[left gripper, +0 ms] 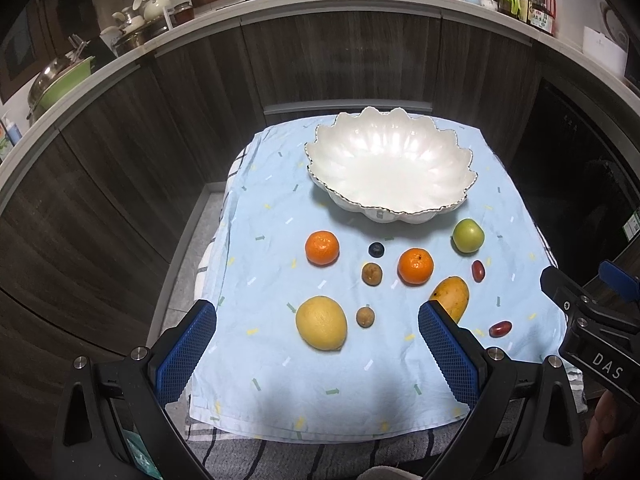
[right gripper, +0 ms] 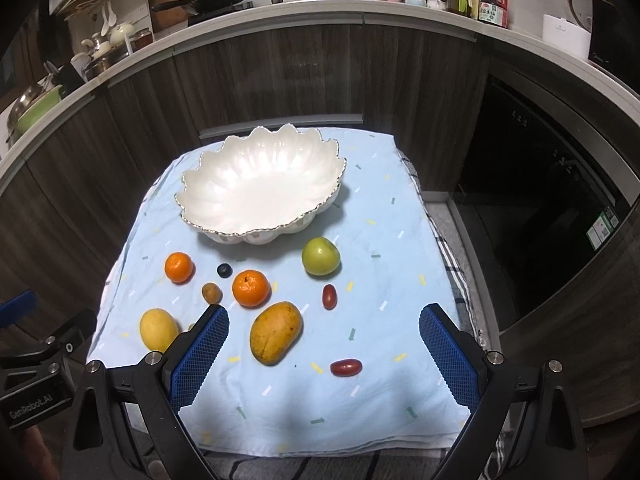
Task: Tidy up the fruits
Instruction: 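Lower the left tool onto the yellow grapefruit while the right tool approaches the mango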
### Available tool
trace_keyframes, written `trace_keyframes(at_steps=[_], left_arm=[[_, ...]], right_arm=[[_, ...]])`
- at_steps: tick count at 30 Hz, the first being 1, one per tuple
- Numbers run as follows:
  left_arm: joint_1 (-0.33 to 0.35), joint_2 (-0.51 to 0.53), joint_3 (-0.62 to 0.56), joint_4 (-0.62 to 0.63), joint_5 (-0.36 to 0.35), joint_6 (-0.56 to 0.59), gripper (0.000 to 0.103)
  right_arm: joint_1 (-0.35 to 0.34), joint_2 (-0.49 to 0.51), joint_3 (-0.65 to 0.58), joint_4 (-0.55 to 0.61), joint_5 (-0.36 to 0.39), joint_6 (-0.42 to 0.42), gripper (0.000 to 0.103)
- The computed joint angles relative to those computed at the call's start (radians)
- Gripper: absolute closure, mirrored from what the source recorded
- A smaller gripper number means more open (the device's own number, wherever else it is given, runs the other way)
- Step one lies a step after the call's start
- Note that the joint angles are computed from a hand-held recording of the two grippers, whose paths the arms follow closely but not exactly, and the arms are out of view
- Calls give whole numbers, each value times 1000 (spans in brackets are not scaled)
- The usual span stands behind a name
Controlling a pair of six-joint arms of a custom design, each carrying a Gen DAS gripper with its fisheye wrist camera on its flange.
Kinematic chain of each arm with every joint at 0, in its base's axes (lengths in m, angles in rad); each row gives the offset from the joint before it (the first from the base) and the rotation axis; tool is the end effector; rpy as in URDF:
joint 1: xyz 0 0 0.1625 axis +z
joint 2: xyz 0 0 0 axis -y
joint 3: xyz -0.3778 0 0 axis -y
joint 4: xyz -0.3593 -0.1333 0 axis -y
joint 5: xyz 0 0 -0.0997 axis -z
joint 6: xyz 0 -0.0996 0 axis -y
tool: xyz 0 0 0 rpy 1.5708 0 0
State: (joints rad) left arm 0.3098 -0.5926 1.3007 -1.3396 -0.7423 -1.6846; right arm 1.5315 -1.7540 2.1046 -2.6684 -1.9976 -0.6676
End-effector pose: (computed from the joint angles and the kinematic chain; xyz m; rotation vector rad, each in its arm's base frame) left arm -0.4997 -0.3770 0.0196 0.0161 2.0703 -0.7839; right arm 0.0762 -0.4067 0.4118 0.5490 -2.3507 0.7040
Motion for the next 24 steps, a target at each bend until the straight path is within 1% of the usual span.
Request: trace_keyframes(at_steps=[4, 7, 11, 14, 19, 24], left_arm=[[13, 1, 8, -21, 4, 28, 1], [26, 7, 10, -23, 3, 41, 4], [44, 14, 17, -25, 7, 41, 4], [52, 8, 42, -57, 5, 49, 4], [61, 14, 52, -54, 17, 46, 4], [77, 6, 88, -99, 13, 56, 4]], right_arm=[[-5, 26, -4, -8, -3, -8, 6], [-7, 56, -11, -12, -18, -13, 6], [-15, 85, -11, -24, -28, -31, 6], [-22, 102, -5, -47, -24, -52, 6], [-32, 128, 1, -81, -23, -78, 6], [-36, 161, 5, -100, -25, -95, 6]])
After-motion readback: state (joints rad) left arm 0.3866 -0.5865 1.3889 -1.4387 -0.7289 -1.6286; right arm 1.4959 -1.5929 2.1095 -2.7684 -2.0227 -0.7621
